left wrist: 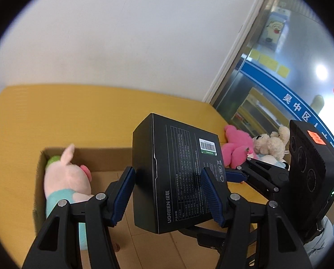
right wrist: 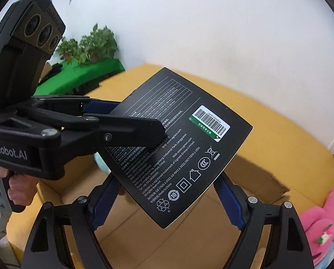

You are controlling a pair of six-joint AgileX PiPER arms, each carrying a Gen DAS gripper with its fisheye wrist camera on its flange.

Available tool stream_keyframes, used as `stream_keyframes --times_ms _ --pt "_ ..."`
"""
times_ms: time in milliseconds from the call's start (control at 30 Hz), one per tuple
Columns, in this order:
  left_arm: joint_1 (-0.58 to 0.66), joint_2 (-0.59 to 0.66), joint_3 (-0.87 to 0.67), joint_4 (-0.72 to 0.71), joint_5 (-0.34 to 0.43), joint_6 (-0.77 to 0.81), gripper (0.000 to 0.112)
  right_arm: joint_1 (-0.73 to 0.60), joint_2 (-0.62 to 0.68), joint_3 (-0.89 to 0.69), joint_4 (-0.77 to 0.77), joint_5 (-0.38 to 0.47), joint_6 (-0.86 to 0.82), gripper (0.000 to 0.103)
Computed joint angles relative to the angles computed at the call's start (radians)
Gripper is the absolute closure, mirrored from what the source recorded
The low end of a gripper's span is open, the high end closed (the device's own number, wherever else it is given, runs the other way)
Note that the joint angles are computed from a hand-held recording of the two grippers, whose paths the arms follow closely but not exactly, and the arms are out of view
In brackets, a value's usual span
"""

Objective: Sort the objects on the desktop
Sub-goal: 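Carry the black box over the cardboard box with the left gripper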

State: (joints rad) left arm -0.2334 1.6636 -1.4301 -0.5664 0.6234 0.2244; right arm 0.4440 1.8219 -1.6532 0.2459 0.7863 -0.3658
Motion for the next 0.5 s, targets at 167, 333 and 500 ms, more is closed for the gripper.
stream_keyframes --times_ms 167,333,500 --pt "0.007 0.157 -0.076 -0.018 0.026 -0.017 0.053 -0.065 0.156 -0.077 0.091 0.044 -0.078 0.02" --pt "-0.006 0.29 -0.169 0.037 0.054 -0.108 0.053 -0.1 0.281 -0.135 0.124 0.085 -0.089 0.021" --pt "-0.011 0.384 -0.254 0.113 0.097 -0.204 0.053 -0.107 0.382 -0.213 0.125 0.12 -0.07 0.023"
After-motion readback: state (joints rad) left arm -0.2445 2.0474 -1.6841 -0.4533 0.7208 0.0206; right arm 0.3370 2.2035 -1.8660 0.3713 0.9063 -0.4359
